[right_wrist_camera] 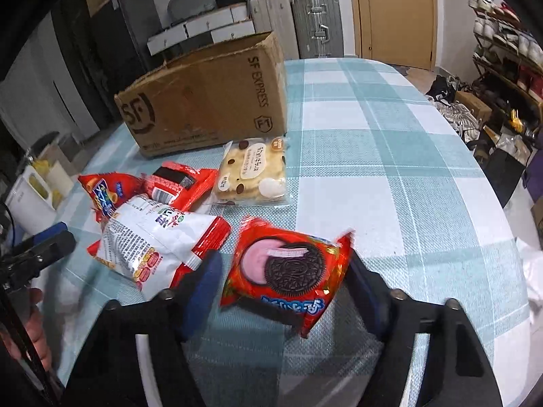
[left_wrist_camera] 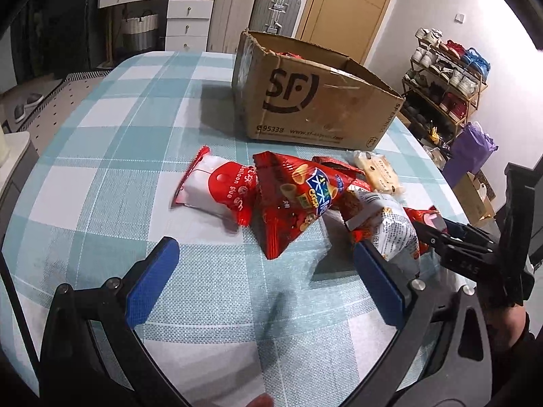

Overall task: Organize snacks
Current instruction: 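Grasp the red Oreo pack with the right tool while the left tool grasps the white chip bag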

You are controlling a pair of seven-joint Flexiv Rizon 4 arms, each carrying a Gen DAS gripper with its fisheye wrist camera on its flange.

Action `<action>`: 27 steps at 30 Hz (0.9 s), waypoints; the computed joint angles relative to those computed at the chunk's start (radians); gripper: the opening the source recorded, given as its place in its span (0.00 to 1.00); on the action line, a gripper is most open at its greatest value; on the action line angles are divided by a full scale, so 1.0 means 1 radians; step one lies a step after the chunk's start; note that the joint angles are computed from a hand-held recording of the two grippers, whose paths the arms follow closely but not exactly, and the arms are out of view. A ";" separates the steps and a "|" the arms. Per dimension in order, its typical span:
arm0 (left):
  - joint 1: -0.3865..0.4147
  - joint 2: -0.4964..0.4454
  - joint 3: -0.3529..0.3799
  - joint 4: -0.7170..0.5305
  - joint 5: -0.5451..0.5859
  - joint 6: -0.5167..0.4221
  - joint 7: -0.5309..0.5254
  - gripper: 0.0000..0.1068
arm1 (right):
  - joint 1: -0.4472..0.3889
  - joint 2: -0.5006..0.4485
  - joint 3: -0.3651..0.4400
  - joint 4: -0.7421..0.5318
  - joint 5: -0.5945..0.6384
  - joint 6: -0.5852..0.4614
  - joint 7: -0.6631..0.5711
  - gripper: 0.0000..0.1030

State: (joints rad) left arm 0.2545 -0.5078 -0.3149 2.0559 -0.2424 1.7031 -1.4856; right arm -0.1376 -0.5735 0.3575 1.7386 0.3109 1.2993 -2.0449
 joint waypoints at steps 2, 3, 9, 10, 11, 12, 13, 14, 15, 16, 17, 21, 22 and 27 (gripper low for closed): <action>0.013 0.001 -0.013 0.006 -0.002 0.005 -0.005 0.95 | -0.023 -0.009 0.028 -0.016 0.008 -0.022 -0.036 0.53; 0.019 0.000 -0.019 0.006 -0.002 0.005 -0.006 0.95 | -0.037 -0.012 0.045 -0.025 0.017 -0.036 -0.064 0.49; 0.028 0.003 -0.025 0.014 0.004 0.004 -0.014 0.95 | -0.044 -0.005 0.051 -0.028 0.074 -0.035 -0.117 0.47; 0.029 0.006 -0.025 0.018 0.004 0.004 -0.015 0.95 | -0.047 -0.004 0.054 -0.031 0.084 -0.042 -0.124 0.47; 0.036 0.008 -0.031 0.023 0.005 0.005 -0.015 0.95 | -0.049 -0.003 0.055 -0.033 0.094 -0.045 -0.131 0.47; 0.037 0.008 -0.031 0.023 0.005 0.002 -0.016 0.95 | -0.055 0.002 0.061 -0.031 0.110 -0.040 -0.142 0.47; 0.038 0.011 -0.030 0.028 0.004 0.003 -0.018 0.95 | -0.064 0.004 0.067 -0.036 0.124 -0.055 -0.151 0.47; 0.037 0.012 -0.028 0.030 0.003 0.002 -0.021 0.95 | -0.068 0.008 0.070 -0.038 0.136 -0.066 -0.161 0.47; 0.033 0.012 -0.022 0.026 -0.001 -0.005 -0.024 0.95 | -0.073 0.015 0.073 -0.036 0.152 -0.067 -0.176 0.47; 0.036 0.013 -0.025 0.029 -0.002 -0.007 -0.023 0.95 | -0.077 0.021 0.075 -0.034 0.167 -0.071 -0.191 0.47; 0.038 0.014 -0.026 0.029 -0.004 -0.009 -0.023 0.95 | -0.079 0.026 0.076 -0.034 0.183 -0.076 -0.203 0.47; 0.040 0.012 -0.032 0.020 -0.013 -0.026 -0.014 0.95 | -0.088 0.046 0.072 -0.035 0.248 -0.104 -0.249 0.47; 0.049 0.012 -0.043 0.021 -0.016 -0.028 -0.008 0.95 | -0.088 0.050 0.069 -0.036 0.264 -0.109 -0.260 0.47; 0.060 0.011 -0.085 0.010 -0.033 -0.046 0.023 0.95 | -0.092 0.074 0.048 -0.040 0.344 -0.143 -0.312 0.47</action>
